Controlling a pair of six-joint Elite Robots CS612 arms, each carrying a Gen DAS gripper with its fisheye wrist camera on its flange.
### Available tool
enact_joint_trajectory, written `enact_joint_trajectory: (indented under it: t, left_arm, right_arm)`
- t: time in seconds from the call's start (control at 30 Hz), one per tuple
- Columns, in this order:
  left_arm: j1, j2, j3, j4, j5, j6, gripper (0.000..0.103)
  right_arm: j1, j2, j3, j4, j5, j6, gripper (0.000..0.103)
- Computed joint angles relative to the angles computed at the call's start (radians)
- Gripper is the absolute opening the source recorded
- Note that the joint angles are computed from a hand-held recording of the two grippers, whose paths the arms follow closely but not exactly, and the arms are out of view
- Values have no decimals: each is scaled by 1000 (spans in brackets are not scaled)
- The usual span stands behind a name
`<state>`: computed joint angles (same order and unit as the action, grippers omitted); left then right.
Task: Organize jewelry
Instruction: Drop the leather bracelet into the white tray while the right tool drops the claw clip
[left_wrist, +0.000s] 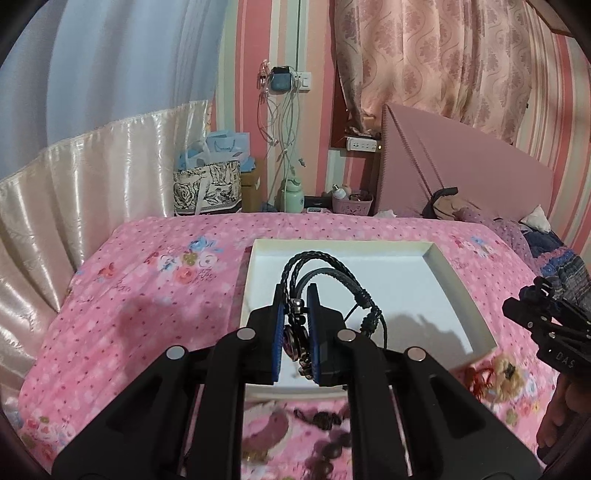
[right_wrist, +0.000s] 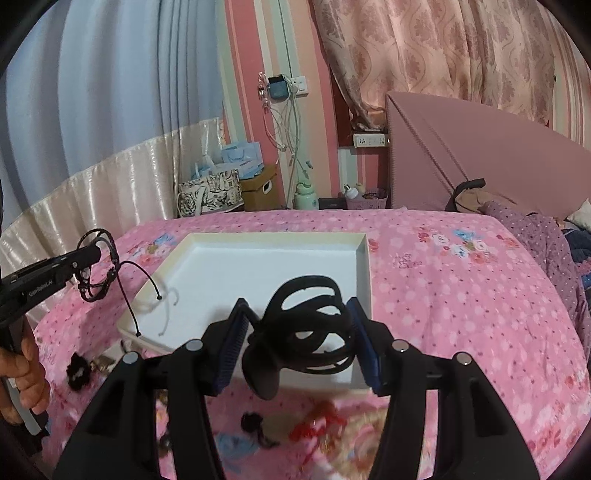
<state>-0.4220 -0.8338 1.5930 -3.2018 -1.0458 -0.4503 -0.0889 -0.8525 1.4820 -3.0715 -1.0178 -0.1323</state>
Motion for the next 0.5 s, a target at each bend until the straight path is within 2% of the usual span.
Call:
enact_joint_trajectory:
  t: [0.23, 0.37, 0.5]
  left_arm:
    - [27, 53, -53, 14, -39, -26, 10]
    - [46, 84, -72, 49, -71, -57, 10]
    - [53, 98, -79, 88, -93, -50, 10]
  right_arm:
    - [26, 55, -78, 66, -27, -12, 55]
    - [33, 80, -95, 94, -40, -25, 55]
    - [41, 92, -104, 146, -59, -53, 55]
